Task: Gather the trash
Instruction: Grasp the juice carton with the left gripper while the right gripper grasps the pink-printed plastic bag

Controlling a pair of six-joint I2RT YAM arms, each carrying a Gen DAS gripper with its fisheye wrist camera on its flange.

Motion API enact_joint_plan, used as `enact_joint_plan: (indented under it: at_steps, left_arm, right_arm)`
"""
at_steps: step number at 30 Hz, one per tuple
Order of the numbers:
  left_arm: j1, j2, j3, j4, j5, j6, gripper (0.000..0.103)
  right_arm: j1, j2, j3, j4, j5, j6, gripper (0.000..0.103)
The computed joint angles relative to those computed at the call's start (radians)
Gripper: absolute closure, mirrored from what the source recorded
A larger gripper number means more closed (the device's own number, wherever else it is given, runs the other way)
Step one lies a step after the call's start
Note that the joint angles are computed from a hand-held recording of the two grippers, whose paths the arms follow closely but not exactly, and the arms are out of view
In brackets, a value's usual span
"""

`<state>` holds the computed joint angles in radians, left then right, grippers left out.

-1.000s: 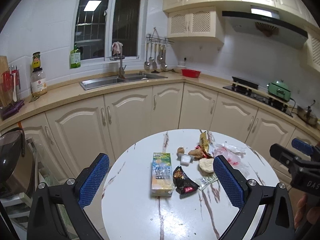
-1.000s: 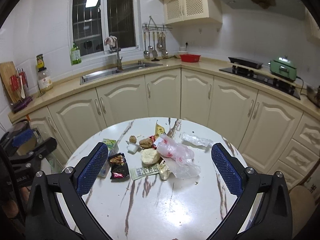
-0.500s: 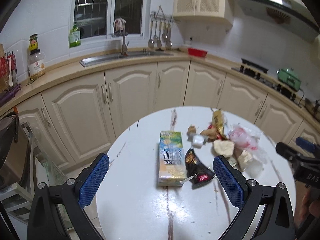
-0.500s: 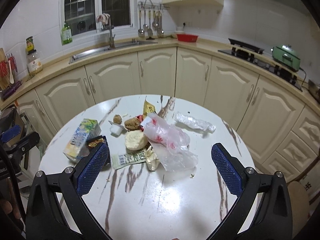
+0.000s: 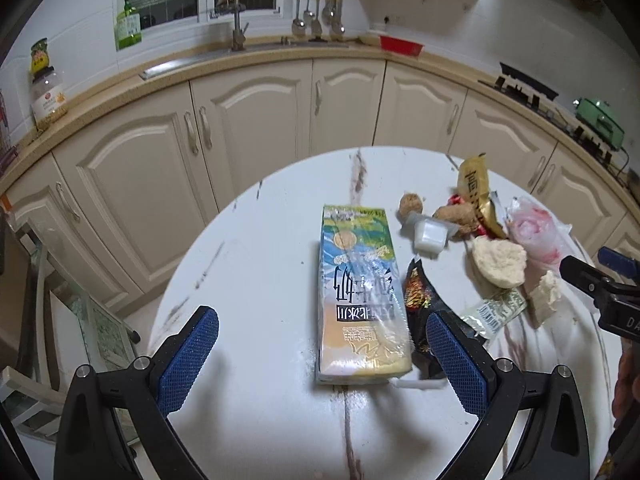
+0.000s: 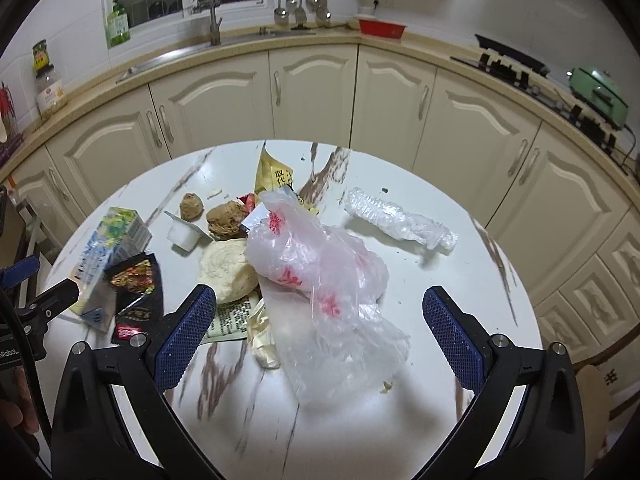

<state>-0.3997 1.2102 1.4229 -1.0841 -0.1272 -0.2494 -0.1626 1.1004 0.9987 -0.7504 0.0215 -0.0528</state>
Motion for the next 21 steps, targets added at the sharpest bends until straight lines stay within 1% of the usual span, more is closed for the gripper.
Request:
enact_joint_plan:
  at_steps: [4, 10, 11, 12, 13, 14, 15, 16, 17, 18, 19, 21]
  left_arm:
    - [0.027, 0.088, 0.006, 0.043, 0.027, 0.02, 0.001]
    - [0.077, 0.213, 0.065, 0.084, 0.071, 0.038, 0.002]
    - [0.081, 0.229, 0.074, 0.087, 0.076, 0.044, 0.005]
    - [0.088, 0.252, 0.087, 0.091, 0.085, 0.053, 0.013]
    - [0.089, 0.268, 0.096, 0.085, 0.086, 0.055, 0.019]
    - [0.088, 0.289, 0.113, 0.08, 0.077, 0.06, 0.024]
    - [0.087, 0.303, 0.125, 0.087, 0.066, 0.07, 0.029]
    - [0.086, 0.314, 0.135, 0.087, 0.064, 0.074, 0.03]
    - [0.093, 0.328, 0.149, 0.091, 0.074, 0.083, 0.035]
    - [0.094, 0.337, 0.159, 0.092, 0.073, 0.086, 0.043]
    - [0.098, 0.348, 0.17, 0.096, 0.08, 0.093, 0.045]
    - [0.098, 0.343, 0.154, 0.115, 0.085, 0.097, 0.058]
  right_arm:
    - [-0.007, 0.072, 0.005, 0.032, -0.006, -0.013, 0.0]
    - [-0.023, 0.147, 0.015, 0.071, -0.02, -0.029, 0.0]
    - [-0.026, 0.162, 0.02, 0.074, -0.026, -0.027, 0.003]
    - [-0.027, 0.171, 0.024, 0.075, -0.033, -0.025, 0.008]
    - [-0.029, 0.181, 0.026, 0.078, -0.04, -0.021, 0.011]
    - [-0.032, 0.189, 0.027, 0.082, -0.05, -0.02, 0.017]
    - [-0.033, 0.191, 0.025, 0.083, -0.052, -0.019, 0.02]
    - [-0.034, 0.191, 0.023, 0.087, -0.053, -0.019, 0.02]
    - [-0.041, 0.186, 0.019, 0.09, -0.067, -0.023, 0.023]
    - [-0.054, 0.18, 0.015, 0.093, -0.091, -0.026, 0.026]
    - [-0.066, 0.178, 0.015, 0.094, -0.112, -0.03, 0.028]
    - [-0.088, 0.167, 0.015, 0.092, -0.15, -0.036, 0.034]
